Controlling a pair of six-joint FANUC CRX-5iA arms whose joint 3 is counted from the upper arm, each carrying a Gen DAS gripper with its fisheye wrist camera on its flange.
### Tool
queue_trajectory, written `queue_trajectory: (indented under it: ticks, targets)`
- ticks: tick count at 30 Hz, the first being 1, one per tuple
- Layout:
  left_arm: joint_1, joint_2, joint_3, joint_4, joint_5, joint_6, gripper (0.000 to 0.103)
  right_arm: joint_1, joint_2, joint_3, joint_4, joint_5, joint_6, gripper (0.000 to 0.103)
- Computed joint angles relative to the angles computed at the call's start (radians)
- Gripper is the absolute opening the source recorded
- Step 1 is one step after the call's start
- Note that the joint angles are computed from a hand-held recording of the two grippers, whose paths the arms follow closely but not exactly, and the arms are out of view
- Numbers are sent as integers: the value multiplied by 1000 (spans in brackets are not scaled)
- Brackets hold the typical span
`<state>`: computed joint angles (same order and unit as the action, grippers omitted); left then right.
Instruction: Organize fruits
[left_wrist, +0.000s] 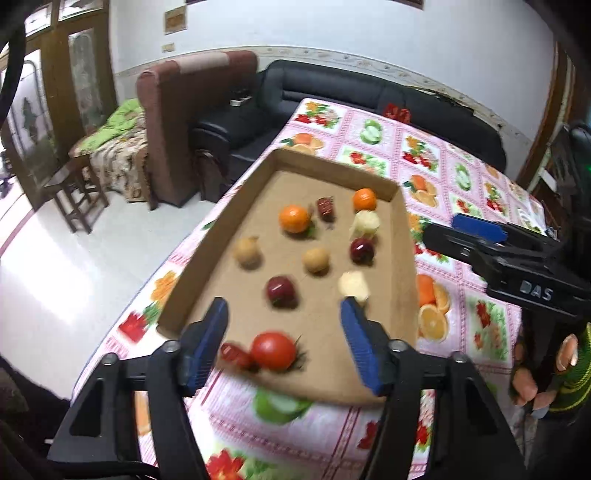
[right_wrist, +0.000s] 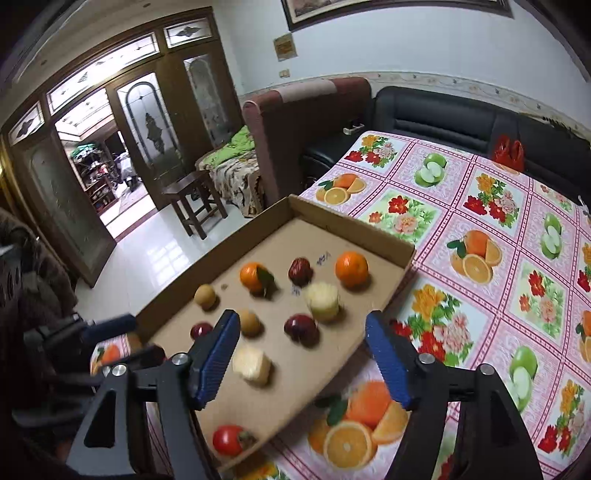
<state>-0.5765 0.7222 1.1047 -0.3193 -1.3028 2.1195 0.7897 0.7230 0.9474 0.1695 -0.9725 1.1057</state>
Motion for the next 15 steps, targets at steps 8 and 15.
queue_trajectory:
  ticks: [8,15]
  targets:
    - [-20,-111,-171,-73,44,112,76,24,-127,-202,-46,64,145,75]
    - [-51,-103,-131,-150,-41,148,76,60,-185,-295,-57,71,279,78]
